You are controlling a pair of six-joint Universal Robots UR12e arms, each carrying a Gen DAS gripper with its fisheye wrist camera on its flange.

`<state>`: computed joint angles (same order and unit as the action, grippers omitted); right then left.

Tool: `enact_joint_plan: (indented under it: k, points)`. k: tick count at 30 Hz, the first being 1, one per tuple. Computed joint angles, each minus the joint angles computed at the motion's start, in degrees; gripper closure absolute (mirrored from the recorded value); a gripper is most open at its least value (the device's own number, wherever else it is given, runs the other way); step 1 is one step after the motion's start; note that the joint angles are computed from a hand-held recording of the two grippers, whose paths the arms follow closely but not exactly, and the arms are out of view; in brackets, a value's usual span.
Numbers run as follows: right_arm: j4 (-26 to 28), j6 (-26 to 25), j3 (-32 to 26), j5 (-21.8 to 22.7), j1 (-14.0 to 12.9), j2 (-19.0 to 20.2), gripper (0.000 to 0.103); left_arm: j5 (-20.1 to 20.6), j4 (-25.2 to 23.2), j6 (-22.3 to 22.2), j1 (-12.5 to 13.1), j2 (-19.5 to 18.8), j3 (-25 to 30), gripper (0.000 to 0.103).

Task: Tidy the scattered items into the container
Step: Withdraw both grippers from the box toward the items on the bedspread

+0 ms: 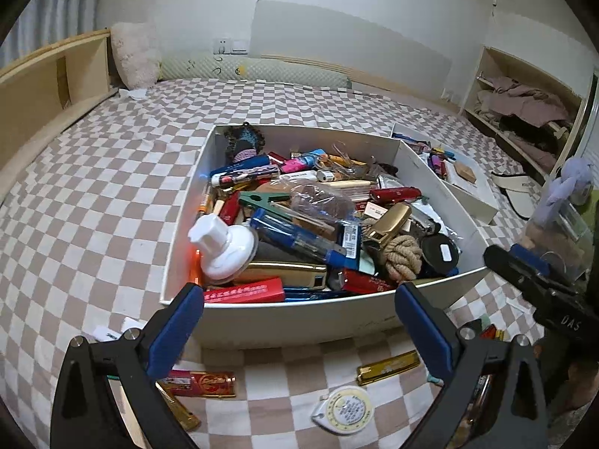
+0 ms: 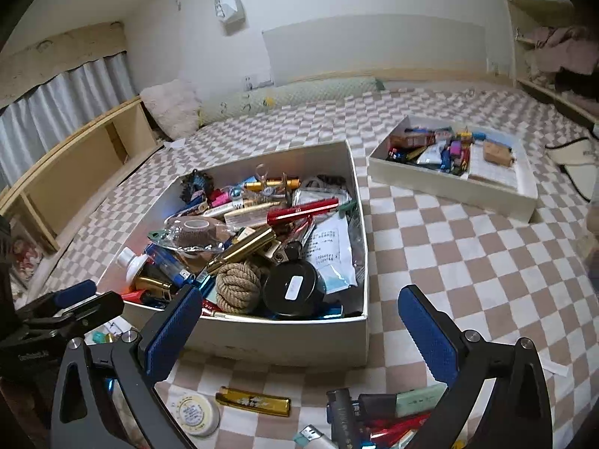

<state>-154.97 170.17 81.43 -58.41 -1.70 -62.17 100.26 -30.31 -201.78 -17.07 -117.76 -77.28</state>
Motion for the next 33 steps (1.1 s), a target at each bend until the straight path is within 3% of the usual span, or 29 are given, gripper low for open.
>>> enact_joint_plan:
  k: [13,24,33]
  points:
    - [-11.42,-1.53,5.46,-3.13,0.37,-1.62,0.000,5.85,2.32,-1.64,-0.43,1.44,-2.98,0.001]
    - [-11.15,-3.17,8.49,-4.88,-0.23,-3.28,0.000,5.64,4.47,-1.39,-0.77,2.54,-5.12,0.001]
    - [-14.31,-2.00,10.74,-5.20,-0.76,-4.17,0.000,5.75,4.73,-1.95,-1.27,3.45,-6.52,0.001]
